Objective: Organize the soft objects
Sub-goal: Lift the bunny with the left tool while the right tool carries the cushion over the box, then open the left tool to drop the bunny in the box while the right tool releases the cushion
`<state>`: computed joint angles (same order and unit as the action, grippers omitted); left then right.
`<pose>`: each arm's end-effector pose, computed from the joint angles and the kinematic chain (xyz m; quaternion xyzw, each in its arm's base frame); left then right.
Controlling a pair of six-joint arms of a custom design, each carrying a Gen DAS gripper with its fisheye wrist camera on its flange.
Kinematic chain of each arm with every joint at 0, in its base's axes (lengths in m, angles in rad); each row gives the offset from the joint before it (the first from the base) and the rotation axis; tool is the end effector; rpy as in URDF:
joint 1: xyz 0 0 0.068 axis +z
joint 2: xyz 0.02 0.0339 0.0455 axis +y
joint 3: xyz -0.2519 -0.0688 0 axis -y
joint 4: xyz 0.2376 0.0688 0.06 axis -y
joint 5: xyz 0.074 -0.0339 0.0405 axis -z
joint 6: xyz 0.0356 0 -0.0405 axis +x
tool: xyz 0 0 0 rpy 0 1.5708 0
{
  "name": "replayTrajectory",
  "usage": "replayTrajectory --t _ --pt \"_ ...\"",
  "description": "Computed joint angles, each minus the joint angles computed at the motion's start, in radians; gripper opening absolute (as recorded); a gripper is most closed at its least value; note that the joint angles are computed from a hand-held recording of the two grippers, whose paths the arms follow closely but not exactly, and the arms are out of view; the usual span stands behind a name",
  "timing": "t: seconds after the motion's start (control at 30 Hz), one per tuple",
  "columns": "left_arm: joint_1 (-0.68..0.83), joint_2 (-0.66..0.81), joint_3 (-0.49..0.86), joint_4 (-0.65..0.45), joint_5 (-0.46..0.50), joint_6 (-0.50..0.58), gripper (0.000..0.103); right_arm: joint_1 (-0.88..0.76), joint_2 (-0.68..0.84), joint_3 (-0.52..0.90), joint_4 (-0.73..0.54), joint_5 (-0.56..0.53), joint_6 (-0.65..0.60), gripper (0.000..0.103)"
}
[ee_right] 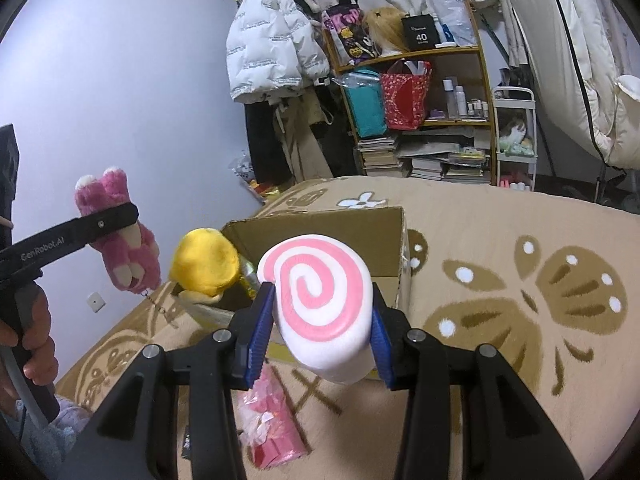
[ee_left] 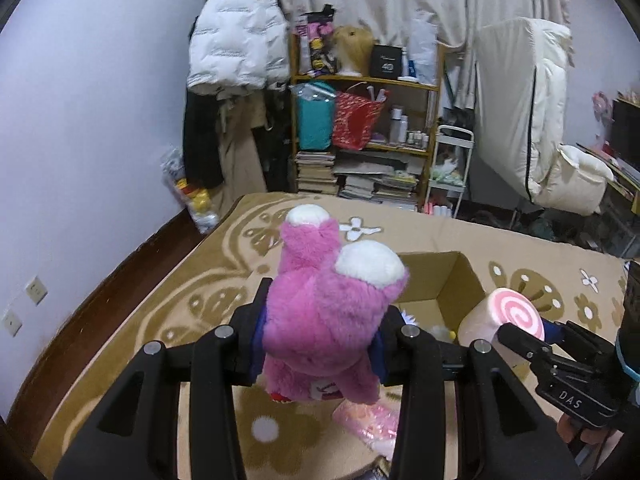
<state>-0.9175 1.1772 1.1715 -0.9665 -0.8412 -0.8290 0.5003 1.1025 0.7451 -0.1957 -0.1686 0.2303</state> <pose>0.1526 -0.1557 0.3240 -0.0817 0.8767 0.0443 0.4719 0.2101 0.1217 0.2541 -0.1578 0.8568 0.2421 0.4271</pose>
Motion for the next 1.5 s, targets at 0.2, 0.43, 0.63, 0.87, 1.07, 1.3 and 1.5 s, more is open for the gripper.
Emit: replayTrajectory --t 0.2,0.43,0.63,0.87,1.07,1.3,1.5 --pt "0.05 -0.002 -0.032 0.179 0.024 0.134 0.039 -0.009 0.061 0.022 0.04 -0.006 0.0 0.047" --pt "0.139 0.055 -0.038 0.319 0.125 0.2 0.039 -0.013 0.163 0.091 0.078 -0.005 -0.031 0.047" --pt "0.191 0.145 -0.001 0.303 0.301 0.153 0.04 -0.006 0.226 0.137 0.089 0.009 -0.054 0.05" --pt "0.182 0.205 0.009 0.3 0.286 0.126 0.054 -0.002 0.247 0.136 0.094 0.0 -0.053 0.054" --pt "0.167 0.216 0.016 0.284 0.237 0.097 0.085 -0.012 0.253 0.135 0.088 -0.011 -0.041 0.059" --pt "0.164 0.212 0.032 0.221 0.191 0.049 0.099 -0.002 0.215 0.112 0.112 0.028 -0.054 0.082" --pt "0.172 0.197 0.04 0.163 0.18 0.041 0.101 -0.006 0.211 0.117 0.085 0.024 -0.047 0.09"
